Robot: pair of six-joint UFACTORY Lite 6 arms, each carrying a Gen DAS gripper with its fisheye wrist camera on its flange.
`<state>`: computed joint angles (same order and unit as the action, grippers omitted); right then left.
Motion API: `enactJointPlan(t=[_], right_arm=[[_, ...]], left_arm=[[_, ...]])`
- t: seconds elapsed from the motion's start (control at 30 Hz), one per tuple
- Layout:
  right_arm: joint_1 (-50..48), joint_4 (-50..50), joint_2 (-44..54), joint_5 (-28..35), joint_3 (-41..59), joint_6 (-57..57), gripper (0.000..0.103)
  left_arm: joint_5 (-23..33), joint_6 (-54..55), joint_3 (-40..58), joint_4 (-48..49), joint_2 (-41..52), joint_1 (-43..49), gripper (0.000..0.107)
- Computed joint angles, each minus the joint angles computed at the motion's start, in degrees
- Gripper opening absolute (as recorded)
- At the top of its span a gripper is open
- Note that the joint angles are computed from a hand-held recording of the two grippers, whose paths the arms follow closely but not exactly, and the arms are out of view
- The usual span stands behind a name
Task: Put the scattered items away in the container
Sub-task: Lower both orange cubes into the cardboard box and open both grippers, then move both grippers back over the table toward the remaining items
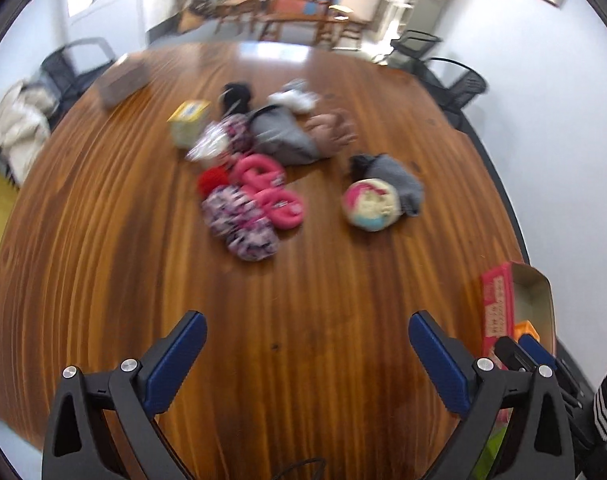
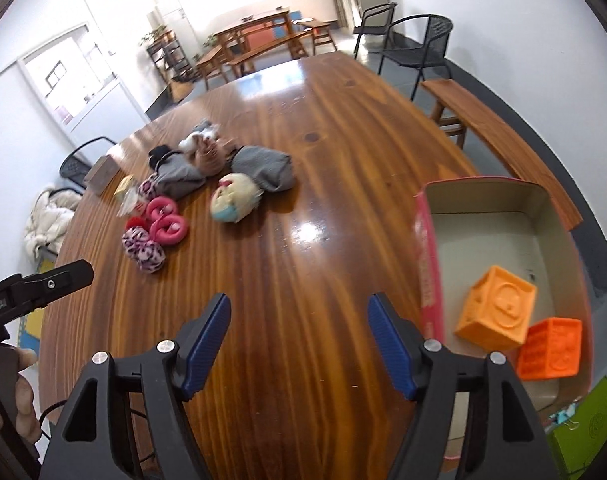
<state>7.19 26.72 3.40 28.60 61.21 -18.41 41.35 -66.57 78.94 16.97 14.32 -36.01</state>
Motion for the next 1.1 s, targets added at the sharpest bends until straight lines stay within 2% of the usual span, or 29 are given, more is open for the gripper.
enactJointPlan(t=[0.13, 0.33, 0.83, 1.1], right_arm=[[3.5, -1.3, 3.2, 0.5, 2.2, 2.1, 0.076], [7.8, -4.2, 6.7, 1.2, 4.1, 6.4, 0.078], [12.4, -11.6, 11.8, 0.9, 8.0, 19.2, 0.078], [12.2, -14.9, 17.2, 1.6, 14.6, 25.1, 0.078]], left_arm=[[-2.8, -1.7, -10.0, -0.7, -6.3, 3.7, 0.102], [-3.3, -0.4, -14.9, -0.5, -9.2, 7.1, 0.102], [-5.2, 10.7, -15.8, -3.9, -9.5, 17.0, 0.102], [-6.8, 18.8, -13.7, -8.1, -5.6, 20.4, 0.102]])
